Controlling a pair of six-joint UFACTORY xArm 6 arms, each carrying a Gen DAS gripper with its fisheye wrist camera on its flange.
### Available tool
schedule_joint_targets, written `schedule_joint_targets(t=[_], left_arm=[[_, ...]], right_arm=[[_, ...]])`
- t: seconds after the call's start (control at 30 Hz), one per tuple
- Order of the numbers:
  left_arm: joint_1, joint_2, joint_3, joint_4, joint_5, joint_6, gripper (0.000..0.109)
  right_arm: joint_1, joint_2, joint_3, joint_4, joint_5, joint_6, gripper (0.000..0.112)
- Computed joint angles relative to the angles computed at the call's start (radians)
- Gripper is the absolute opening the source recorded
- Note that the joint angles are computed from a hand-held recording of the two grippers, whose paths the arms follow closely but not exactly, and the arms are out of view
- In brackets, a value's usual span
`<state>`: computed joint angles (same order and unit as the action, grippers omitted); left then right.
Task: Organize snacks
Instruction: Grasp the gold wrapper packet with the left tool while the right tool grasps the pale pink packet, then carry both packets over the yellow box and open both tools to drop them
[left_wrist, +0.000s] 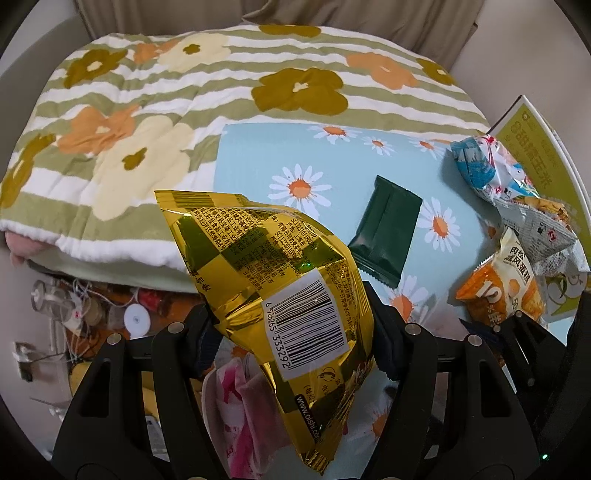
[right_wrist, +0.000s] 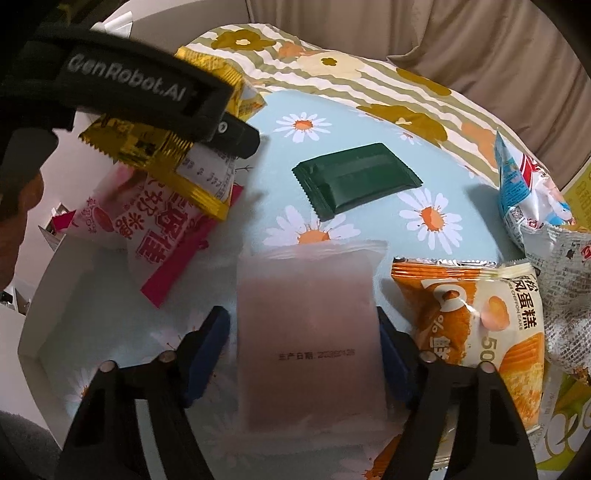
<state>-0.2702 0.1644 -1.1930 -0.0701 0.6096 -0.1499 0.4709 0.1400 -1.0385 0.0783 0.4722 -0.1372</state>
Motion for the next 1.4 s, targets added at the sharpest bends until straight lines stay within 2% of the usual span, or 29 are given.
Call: schedule_joint_targets(t=[0.2, 0.37, 0.67, 0.9, 1.17, 1.4], left_arm=[[0.005, -0.026, 0.026, 0.003, -0.001, -0.011, 0.064], [0.005, -0.061, 0.041, 0.019, -0.002, -0.019, 0.064], [-0.005, -0.147, 0.028, 0.057, 0.019, -0.056, 0.064], [-0.050, -0.187, -0.048, 0.115, 0.056, -0.117, 0.064], [-0.181, -0.134, -0.224, 0.247, 0.113, -0.291, 0.064], [-0.350, 0.050, -0.496, 0.324, 0.175, -0.467, 0.064]], right_arm=[[0.000, -0.005, 0.002, -0.009, -0.004, 0.014, 0.059], [-0.002, -0.023, -0.006, 0.055, 0.008, -0.005, 0.059], [0.000, -0.122, -0.015, 0.073, 0.024, 0.051, 0.059], [-0.051, -0.225, -0.040, 0.094, 0.058, 0.044, 0.059], [-0.223, -0.346, -0.058, 0.256, 0.143, -0.118, 0.059], [-0.450, -0.381, -0.105, 0.340, 0.265, -0.320, 0.059]])
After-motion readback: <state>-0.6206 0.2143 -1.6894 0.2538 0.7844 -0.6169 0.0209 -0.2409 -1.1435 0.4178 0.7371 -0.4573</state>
